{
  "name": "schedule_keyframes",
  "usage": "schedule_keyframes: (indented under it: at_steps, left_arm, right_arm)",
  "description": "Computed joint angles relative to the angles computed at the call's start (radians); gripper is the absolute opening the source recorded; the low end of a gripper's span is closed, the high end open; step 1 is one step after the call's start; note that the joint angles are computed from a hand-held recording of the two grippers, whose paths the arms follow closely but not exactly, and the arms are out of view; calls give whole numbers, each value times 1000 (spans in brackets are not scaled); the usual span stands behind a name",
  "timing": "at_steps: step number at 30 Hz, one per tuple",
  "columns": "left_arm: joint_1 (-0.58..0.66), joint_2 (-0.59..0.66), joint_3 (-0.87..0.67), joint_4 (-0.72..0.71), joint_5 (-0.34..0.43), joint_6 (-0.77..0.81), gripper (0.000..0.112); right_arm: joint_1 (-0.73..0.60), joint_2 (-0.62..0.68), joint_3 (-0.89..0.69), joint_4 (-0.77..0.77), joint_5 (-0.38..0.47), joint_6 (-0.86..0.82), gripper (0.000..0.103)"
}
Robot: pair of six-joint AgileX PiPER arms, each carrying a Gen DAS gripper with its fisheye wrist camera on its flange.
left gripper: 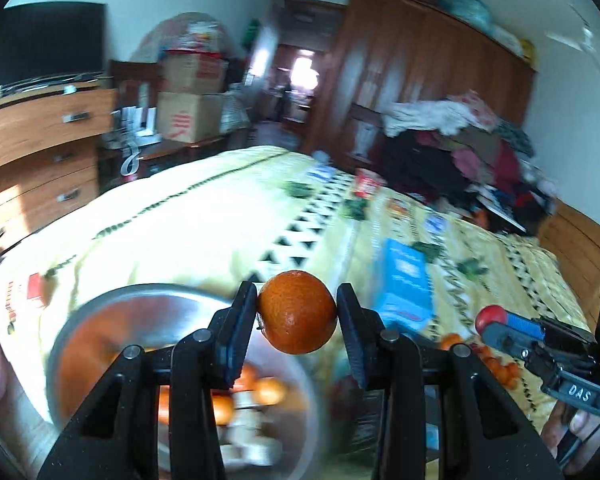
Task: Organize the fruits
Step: 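Carry the orange and tomato in both tools over the steel bowl, then open both tools to drop the orange and tomato into the bowl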
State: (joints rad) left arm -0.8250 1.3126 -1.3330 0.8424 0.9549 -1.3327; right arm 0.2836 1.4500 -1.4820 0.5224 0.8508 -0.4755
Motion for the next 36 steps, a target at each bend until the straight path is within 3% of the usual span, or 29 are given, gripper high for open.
schedule_keyframes:
  at_steps: [5, 10, 24, 36]
  left_arm:
    - [190, -134, 194, -143, -96, 87, 42]
    - [334, -170, 316, -293, -204, 208, 42]
    - [382, -192, 383, -385, -253, 281, 42]
    - [440, -166, 397, -518, -265, 417, 42]
  right_arm:
    - [255, 167, -126, -163, -5, 166, 32]
    - [385, 283, -201, -292, 11, 278, 32]
    - [439, 383, -312, -371, 84, 381, 32]
    - [425, 444, -335, -286, 139, 382, 32]
